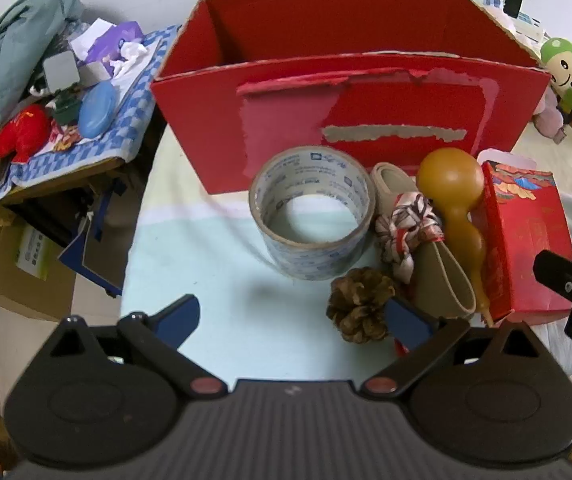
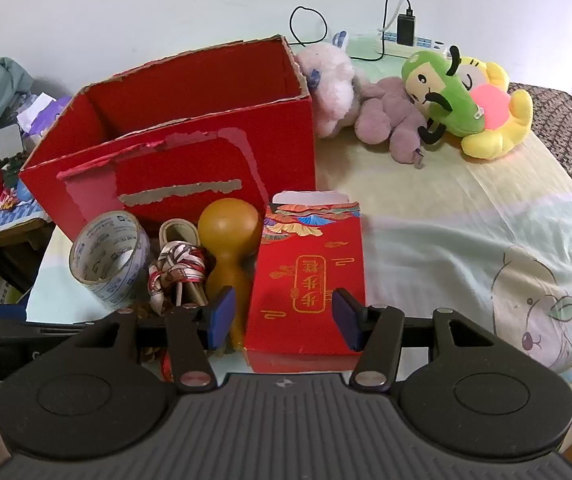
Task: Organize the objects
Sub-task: 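Move the right tool toward the red gift box, then close the right gripper on the red gift box and lift it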
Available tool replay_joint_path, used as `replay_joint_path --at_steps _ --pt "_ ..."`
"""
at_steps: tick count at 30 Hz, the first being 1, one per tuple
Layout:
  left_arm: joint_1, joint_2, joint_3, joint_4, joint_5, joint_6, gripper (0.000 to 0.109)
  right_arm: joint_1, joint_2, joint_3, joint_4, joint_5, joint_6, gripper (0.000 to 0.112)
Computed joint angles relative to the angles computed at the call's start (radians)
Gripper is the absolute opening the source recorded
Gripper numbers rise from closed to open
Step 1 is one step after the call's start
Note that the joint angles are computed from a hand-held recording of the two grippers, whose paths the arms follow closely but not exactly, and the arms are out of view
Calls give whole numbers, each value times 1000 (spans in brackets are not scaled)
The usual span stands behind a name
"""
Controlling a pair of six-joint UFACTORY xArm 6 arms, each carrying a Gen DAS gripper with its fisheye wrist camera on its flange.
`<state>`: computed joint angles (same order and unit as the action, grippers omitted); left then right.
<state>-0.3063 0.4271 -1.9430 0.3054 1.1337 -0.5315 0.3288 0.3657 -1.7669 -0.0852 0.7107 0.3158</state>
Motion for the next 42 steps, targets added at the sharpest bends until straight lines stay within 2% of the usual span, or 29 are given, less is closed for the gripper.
replay_joint_path --at_steps 8,15,19,21,23,25,35,40,42 --pt "-18 7 -20 4 13 8 99 -7 -8 11 12 -13 -10 56" --pt "-27 35 -63 14 38 14 97 -17 -6 36 43 -85 -42 56" --pt "-31 39 -65 22 18 6 97 -24 -6 54 72 -137 -63 56" --pt "-30 54 -92 10 38 13 97 -28 4 34 72 -111 -65 56" --pt "-31 44 -73 24 21 7 97 -32 16 9 76 -77 -73 56" --pt "-31 60 -101 17 44 20 96 -36 24 -7 88 -62 -81 56" --pt "-33 95 -163 -14 51 56 96 -59 95 -118 156 -3 -167 56" --pt "-38 130 -234 -18 96 77 95 -83 157 -233 212 80 -249 56" --pt "-39 162 -296 -33 148 98 94 -96 189 -288 233 114 -278 56"
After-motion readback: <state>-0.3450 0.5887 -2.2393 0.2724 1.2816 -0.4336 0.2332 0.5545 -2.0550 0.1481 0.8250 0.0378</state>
